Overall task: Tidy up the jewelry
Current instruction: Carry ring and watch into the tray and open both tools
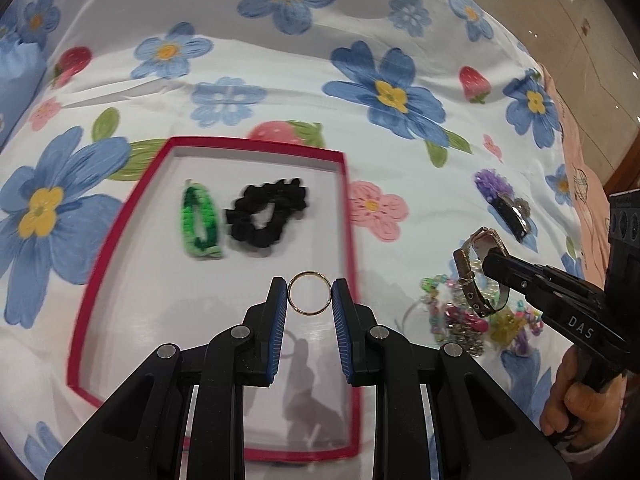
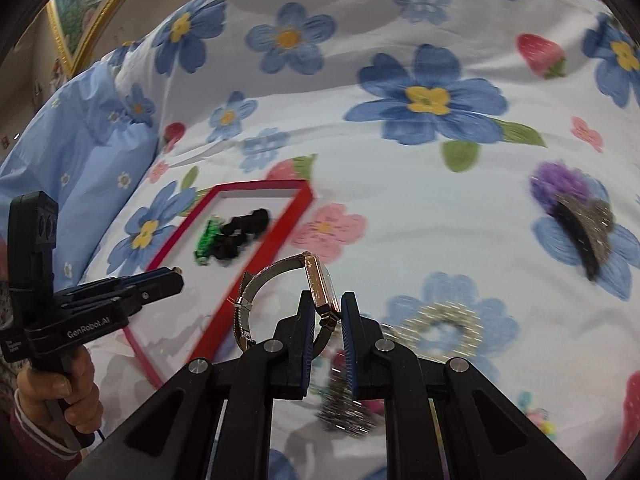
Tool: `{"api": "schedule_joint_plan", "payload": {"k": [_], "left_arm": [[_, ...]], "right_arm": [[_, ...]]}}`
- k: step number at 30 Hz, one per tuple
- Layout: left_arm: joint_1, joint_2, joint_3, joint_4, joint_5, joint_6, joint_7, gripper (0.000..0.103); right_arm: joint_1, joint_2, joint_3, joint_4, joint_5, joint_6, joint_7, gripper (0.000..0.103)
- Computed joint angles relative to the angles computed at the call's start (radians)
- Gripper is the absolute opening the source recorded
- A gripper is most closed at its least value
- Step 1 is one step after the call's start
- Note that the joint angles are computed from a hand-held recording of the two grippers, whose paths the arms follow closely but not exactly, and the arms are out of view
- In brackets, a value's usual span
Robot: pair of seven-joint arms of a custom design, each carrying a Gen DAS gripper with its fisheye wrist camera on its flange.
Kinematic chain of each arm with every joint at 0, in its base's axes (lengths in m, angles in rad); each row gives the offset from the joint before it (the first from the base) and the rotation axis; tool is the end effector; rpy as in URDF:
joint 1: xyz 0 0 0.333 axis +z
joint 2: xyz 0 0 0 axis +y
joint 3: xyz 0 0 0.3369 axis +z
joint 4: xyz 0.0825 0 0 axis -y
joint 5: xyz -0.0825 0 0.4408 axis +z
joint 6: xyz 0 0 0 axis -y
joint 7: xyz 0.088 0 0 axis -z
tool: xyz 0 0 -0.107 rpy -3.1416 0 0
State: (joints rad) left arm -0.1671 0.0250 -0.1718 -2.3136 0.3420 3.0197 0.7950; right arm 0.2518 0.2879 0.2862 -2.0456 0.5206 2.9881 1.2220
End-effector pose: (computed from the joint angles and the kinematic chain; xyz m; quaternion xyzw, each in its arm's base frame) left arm 0.5558 -0.2221 0.3904 -0.7022 0.6267 -0.3044 0.1466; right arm 0.6053 0.3093 0.3543 -0.7717 0.5349 -0.0762 0.3356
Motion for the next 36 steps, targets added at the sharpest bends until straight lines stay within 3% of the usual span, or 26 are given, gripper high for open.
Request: {"api": "schedule_joint_plan", "payload": {"k": [7, 18, 27, 36], "left_arm": [[0.04, -0.036, 0.013, -0.053, 0.017, 0.001, -0.028, 0.021], [0.083, 0.019, 0.025, -0.04, -0.116, -0.005, 0.115, 0.021], [0.072, 0.108, 0.055, 0.034, -0.144, -0.061, 0.174, 0.021], [0.056, 0.128, 0.071, 0.044, -0.147, -0.071, 0.18, 0.021]], "right_arm": [[0.04, 0.07, 0.01, 0.096, -0.05, -0.042, 0.008, 0.013], [0.134, 0.212, -0.028, 0.279, -0.199, -0.143, 0.077, 0.013], [0.203, 0.333, -0.092, 0.436, -0.338, -0.251, 0.166, 0.013], [0.229, 0.388, -0.113, 0.513, -0.425, -0.322, 0.185, 0.013]]}}
